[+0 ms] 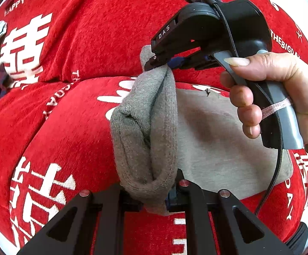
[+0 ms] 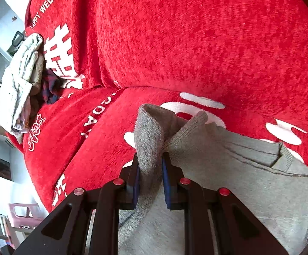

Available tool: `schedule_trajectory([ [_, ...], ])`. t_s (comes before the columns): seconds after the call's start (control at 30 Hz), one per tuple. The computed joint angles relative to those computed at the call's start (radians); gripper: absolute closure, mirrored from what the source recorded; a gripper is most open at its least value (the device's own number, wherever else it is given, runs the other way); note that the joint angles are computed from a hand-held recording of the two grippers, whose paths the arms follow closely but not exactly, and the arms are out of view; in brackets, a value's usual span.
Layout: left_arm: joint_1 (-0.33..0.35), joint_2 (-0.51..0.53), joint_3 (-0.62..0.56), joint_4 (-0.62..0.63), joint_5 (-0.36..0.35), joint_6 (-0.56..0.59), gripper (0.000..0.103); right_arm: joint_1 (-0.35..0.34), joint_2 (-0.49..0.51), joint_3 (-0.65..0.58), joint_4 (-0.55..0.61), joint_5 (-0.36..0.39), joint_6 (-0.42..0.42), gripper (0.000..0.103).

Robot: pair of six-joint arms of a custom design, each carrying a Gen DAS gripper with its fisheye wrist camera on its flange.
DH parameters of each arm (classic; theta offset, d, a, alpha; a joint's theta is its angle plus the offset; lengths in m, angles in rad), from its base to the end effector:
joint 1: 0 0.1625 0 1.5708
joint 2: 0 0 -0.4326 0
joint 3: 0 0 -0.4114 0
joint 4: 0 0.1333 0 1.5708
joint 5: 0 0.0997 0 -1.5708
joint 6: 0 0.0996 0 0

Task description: Fold small clothes

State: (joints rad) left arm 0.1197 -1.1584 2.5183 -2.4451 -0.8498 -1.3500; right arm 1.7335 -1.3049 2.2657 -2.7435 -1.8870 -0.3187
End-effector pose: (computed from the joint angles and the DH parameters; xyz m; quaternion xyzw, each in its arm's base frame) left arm -0.2868 -0.2350 0.0438 0.1306 0.9028 -0.2993 0.2797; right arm 0.1766 -0.4440 0.1711 0.2179 -0.9576 0.0919 0.1642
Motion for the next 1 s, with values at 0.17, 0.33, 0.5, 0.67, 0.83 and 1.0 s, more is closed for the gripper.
schedule_trajectory([
  [0.17,-0.005,0.031,-0.046,0.039,0.002,0.017,0.088,-0.029,-0.055,0.007,0.028,0.030,-0.010,0.083],
  [0.33,-0.009,0.063,-0.083,0.045,-0.010,0.038,0.088,-0.058,-0.103,0.007,0.072,0.063,-0.030,0.083],
  [0.5,-0.015,0.096,-0.125,0.074,-0.012,0.056,0.088,-0.088,-0.152,0.000,0.132,0.094,-0.049,0.083],
  [0.67,-0.022,0.141,-0.179,0.112,-0.013,0.082,0.088,-0.120,-0.198,-0.010,0.188,0.124,-0.070,0.083],
  [0.83,-0.031,0.202,-0.238,0.114,-0.016,0.125,0.088,-0.162,-0.246,-0.020,0.238,0.163,-0.090,0.083],
  [1.0,-0.033,0.255,-0.280,0.093,-0.025,0.165,0.088,-0.206,-0.287,-0.024,0.273,0.185,-0.111,0.083],
])
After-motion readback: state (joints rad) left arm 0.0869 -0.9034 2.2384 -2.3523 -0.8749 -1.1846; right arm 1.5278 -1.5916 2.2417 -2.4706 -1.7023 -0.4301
